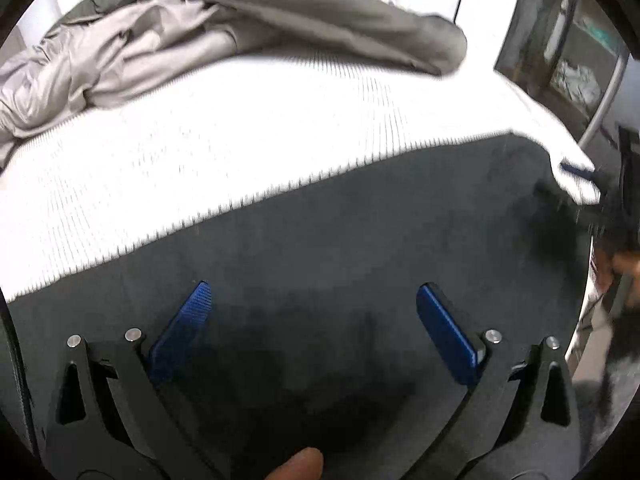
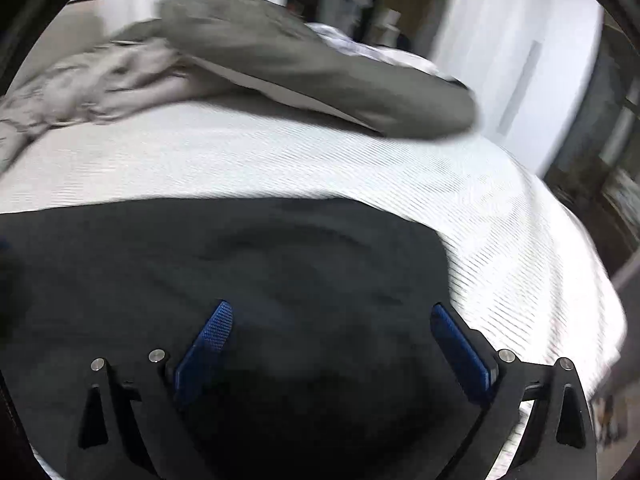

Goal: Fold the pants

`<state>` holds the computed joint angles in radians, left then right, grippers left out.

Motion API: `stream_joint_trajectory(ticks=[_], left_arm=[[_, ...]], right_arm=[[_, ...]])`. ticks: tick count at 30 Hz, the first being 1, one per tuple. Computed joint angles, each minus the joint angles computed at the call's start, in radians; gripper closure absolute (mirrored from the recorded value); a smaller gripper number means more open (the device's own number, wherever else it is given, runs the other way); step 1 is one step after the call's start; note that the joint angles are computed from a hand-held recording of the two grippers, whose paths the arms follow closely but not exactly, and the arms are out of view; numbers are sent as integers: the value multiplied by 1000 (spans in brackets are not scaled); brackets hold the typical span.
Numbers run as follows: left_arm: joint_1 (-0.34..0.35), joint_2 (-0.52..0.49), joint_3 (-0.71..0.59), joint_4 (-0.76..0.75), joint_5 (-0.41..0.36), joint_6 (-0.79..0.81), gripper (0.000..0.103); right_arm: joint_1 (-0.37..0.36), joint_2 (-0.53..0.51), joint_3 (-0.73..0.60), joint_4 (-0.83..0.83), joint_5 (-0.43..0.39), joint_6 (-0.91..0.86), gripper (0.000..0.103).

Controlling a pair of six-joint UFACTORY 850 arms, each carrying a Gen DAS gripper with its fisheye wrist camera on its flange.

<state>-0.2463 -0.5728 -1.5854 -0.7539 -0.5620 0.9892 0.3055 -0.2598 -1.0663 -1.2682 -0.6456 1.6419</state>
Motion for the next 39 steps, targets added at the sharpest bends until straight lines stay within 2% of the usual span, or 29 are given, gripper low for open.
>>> stream_joint_trajectory(ticks=[2,5,7,9,11,13,15,16,17,18,19,21,22,24,28,29,30,32,33,36,39], left_arm=[[-9,-61,-84,2,16,-57,1],[-43,-154,-186,240,60,-290,1],[-57,-223,-263,378,25,-422,1],[-44,-282,-340,349,-52,-429,0],[-38,-293,-364,327,-71,-408,0],[-37,-293,-363,323,-72,-403,0],[-38,-286,-350,324,-65,-401,0],[-41,-286,-352,339,-62,-411,0],[-41,-285,-350,345,-58,-415,0],[-43,-284,-353,353,-57,-427,0],[-47,-284,-357,359,-57,-443,1],[-48,-246,-309,304,-37,-418,1],[-49,-227,-288,266,-30,-390,1],[-55,-197,-252,234,-11,-363,1],[-56,-127,-142,154,9,-263,1],[-57,-108,-106,134,30,-216,1],[-59,-100,-89,149,47,-203,1],[-61,-101,-70,294,86,-266,1],[-57,-107,-70,341,90,-303,0],[5,-145,-120,329,32,-315,0],[55,-144,-116,466,89,-439,0]], right_arm=[[-5,-82,-101,99,85,-124,2],[-22,-205,-240,255,129,-339,2],[-17,-268,-303,280,82,-426,2],[-28,-265,-288,281,77,-447,2],[-64,-231,-245,247,65,-385,2],[-105,-205,-196,184,-56,-239,2],[-148,-178,-152,188,-119,-109,2],[-167,-168,-139,206,-135,-41,2],[-173,-156,-129,202,-114,-14,2],[-168,-149,-127,185,-117,-5,2],[-145,-150,-136,147,-162,-5,2],[-97,-148,-150,76,-225,14,2],[-78,-159,-172,56,-231,20,2],[-49,-165,-196,47,-188,18,2],[-27,-216,-265,160,86,-184,2],[-25,-224,-267,196,128,-231,2],[-15,-229,-253,231,163,-267,2],[-13,-263,-268,343,209,-379,2],[-7,-281,-277,365,199,-416,2],[25,-264,-248,289,109,-389,2],[43,-214,-170,198,-10,-265,2]])
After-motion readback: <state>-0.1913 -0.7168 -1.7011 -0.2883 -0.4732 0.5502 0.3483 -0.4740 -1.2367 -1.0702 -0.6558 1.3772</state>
